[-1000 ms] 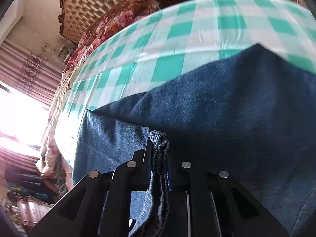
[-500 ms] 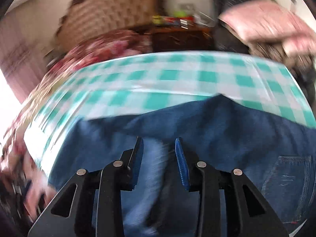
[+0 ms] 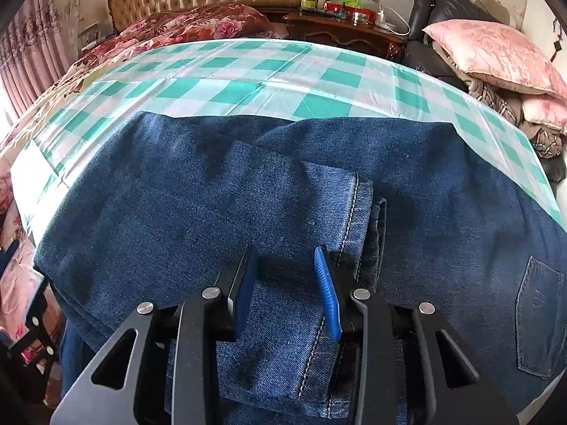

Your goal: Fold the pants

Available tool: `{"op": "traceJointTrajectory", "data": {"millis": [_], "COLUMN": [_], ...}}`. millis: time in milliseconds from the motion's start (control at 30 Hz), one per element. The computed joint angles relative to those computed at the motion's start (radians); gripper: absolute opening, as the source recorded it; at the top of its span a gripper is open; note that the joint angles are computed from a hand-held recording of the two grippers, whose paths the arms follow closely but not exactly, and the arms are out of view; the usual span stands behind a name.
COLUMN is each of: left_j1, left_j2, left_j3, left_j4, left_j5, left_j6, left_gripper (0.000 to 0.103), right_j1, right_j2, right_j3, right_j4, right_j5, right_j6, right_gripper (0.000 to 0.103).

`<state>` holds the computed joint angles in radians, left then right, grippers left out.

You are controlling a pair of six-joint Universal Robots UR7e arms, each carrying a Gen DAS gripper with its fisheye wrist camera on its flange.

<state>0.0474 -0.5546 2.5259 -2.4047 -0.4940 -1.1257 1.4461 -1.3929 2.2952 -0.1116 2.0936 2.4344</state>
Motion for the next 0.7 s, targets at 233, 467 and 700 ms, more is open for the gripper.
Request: {"op": "traceJointTrajectory", "data": {"millis": [233, 467, 700], "left_j1": [0.099, 0.079, 0.355], "left_j2": [-0.043, -0.188, -0.163], "left_j3": [0.014, 0.099, -0.028], "left_j4": [-0.013, -0.223, -0.938], "left_j5": [0.054, -0.049, -0.194], "left_j6": [0.066, 0.088, 0.64], "left_gripper": [0.06, 0.036, 0.017], "right_j1": [-0.008, -0.013, -0.019], "right_j2": [-0.012, -0.019, -0.032], "right_j3": [0.002, 0.012, 0.036], "right_j4": [0.011, -0.008, -0.048], "right_j5": [-0.008, -0.016, -0.026], "right_j6": [-0.016, -0.024, -0.039], "right_gripper": [0.034, 0.034, 0.035]}}
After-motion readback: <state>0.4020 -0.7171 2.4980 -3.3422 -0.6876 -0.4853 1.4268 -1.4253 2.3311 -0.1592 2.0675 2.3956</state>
